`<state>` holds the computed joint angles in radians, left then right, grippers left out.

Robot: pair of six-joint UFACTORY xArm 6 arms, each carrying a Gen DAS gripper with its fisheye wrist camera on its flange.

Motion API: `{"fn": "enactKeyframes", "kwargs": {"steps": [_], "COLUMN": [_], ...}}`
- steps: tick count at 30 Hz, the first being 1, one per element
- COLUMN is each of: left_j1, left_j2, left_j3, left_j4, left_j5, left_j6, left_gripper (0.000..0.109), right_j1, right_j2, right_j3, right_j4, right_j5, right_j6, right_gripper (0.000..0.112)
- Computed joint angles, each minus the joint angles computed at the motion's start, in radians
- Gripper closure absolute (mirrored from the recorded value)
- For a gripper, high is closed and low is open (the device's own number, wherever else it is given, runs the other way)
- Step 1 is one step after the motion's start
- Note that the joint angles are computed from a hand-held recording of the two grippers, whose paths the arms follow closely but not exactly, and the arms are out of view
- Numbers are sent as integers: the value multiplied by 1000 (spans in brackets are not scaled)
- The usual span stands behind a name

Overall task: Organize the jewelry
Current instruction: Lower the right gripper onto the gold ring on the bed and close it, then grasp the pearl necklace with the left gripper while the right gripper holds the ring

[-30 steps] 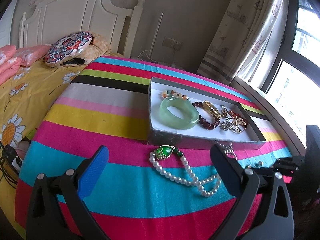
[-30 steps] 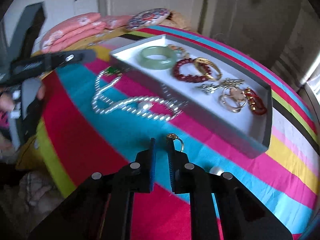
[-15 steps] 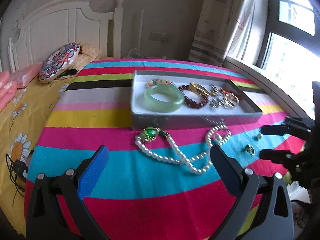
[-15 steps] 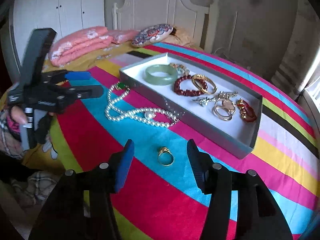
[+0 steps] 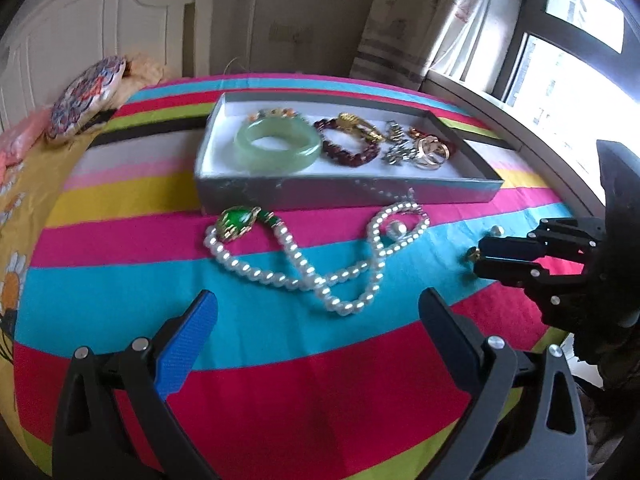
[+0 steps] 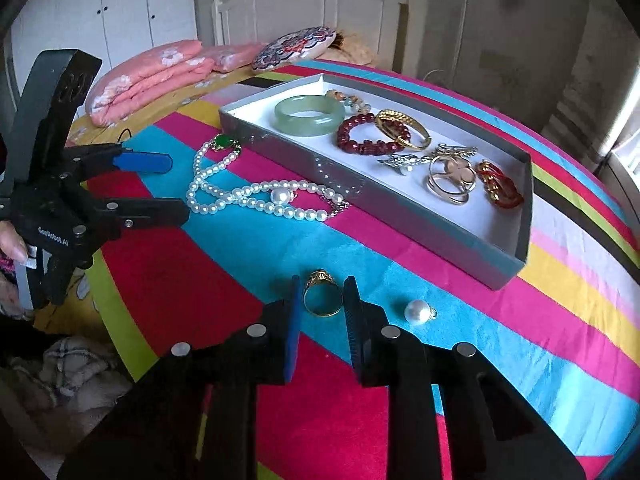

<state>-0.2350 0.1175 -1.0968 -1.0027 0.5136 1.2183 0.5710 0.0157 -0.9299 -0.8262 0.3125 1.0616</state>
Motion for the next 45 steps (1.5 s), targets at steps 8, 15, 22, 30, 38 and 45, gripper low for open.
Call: {"fn": "enactKeyframes", "kwargs": {"steps": [8, 15, 22, 30, 38, 45], "left_j1": [-64, -86, -84, -69, -57, -60], "left_j2": [25, 42, 10, -24, -62, -103], "left_j3": [-19, -25, -12, -14, -58, -95], "left_j4": [193, 191, -16, -63, -90, -136], "left_j5": [-73, -102, -83, -50, -16, -15], "left_j6": [-129, -88, 103, 119, 131, 162], "left_gripper": [24, 86, 102, 102, 102, 102], "right_j1": [-20, -32, -39, -40, -48, -57], "right_j2": [-34, -44, -53, -54, -91, -131], "right_j3": [28, 40, 45, 39, 29, 35], "right_j4": [-71, -126, -175, -211, -324, -365], "right_j5": [-36, -54, -60, -60, -28, -7], "right_j6": [81, 149, 206, 247, 361, 394], "right_gripper": [91, 91, 91, 91, 91, 91]}}
